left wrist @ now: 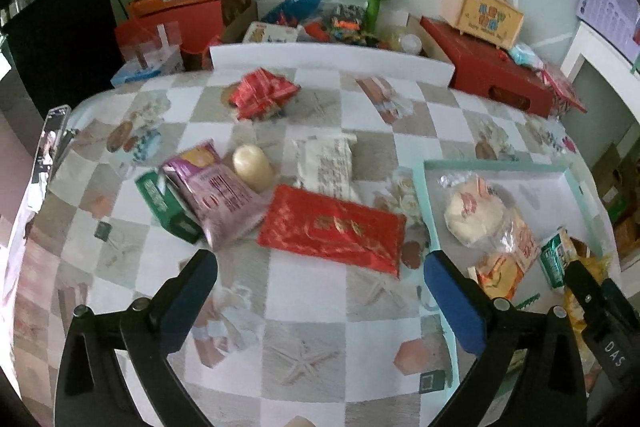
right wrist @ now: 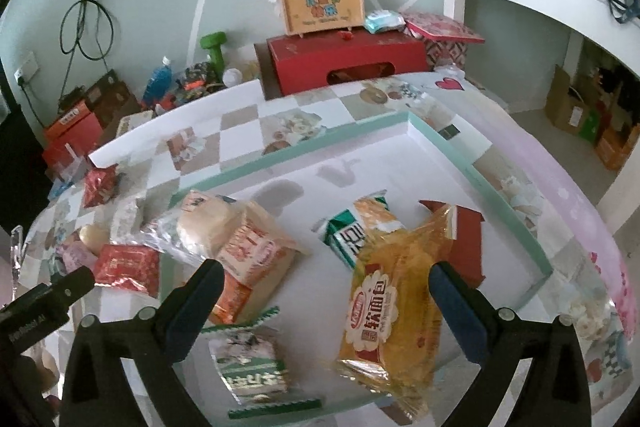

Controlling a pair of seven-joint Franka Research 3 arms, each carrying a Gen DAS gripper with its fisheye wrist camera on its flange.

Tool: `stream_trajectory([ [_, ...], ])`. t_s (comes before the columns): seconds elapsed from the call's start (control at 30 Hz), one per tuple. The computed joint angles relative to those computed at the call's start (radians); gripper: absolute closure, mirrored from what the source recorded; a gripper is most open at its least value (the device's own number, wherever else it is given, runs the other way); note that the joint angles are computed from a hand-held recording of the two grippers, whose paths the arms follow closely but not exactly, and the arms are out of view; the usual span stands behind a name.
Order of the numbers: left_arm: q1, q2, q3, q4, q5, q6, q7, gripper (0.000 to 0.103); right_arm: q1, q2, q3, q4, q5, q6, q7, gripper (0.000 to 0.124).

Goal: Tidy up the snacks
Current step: 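Move both tools back over the snack pile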

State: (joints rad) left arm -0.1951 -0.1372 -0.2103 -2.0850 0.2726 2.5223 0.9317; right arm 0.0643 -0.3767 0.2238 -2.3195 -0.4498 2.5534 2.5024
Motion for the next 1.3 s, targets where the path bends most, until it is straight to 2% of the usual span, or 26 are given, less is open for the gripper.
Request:
stream_trajectory([
  [0.17,0.019,-0.03,0.021,-0.041,0.004,0.093,0.015,0.0,-0.004,0.013,0.023,0.017,-0.037,-0.008,0.049,0.021],
  [0.33,0.027,-0.034,0.068,-0.054,-0.134,0.13,0.106,0.0,-0.022,0.006,0.051,0.028,-0.118,0.019,0.138,0.021],
  [0.47,0.058,-0.04,0.074,-0.057,-0.134,0.141,0.134,0.0,-0.004,0.032,0.062,0.079,-0.161,-0.031,0.15,0.021],
  [0.63,0.033,-0.042,0.145,-0.076,-0.402,0.194,0.327,0.0,0.04,0.074,0.049,0.125,-0.183,0.018,0.149,0.021],
  [0.8,0.101,-0.046,0.121,-0.082,-0.319,0.222,0.25,0.0,0.08,0.144,0.056,0.211,-0.256,0.017,0.148,0.021],
  [0.97,0.158,-0.047,0.115,-0.08,-0.213,0.218,0.174,0.0,0.151,0.227,0.023,0.284,-0.282,0.068,0.121,0.021],
  [1.17,0.166,-0.022,0.142,-0.063,-0.253,0.18,0.196,0.0,0.248,0.348,-0.029,0.369,-0.245,0.104,0.03,0.021],
  [1.3,0.176,0.012,0.135,-0.04,-0.256,0.142,0.191,0.0,0.301,0.409,-0.069,0.398,-0.141,0.114,-0.081,0.021],
])
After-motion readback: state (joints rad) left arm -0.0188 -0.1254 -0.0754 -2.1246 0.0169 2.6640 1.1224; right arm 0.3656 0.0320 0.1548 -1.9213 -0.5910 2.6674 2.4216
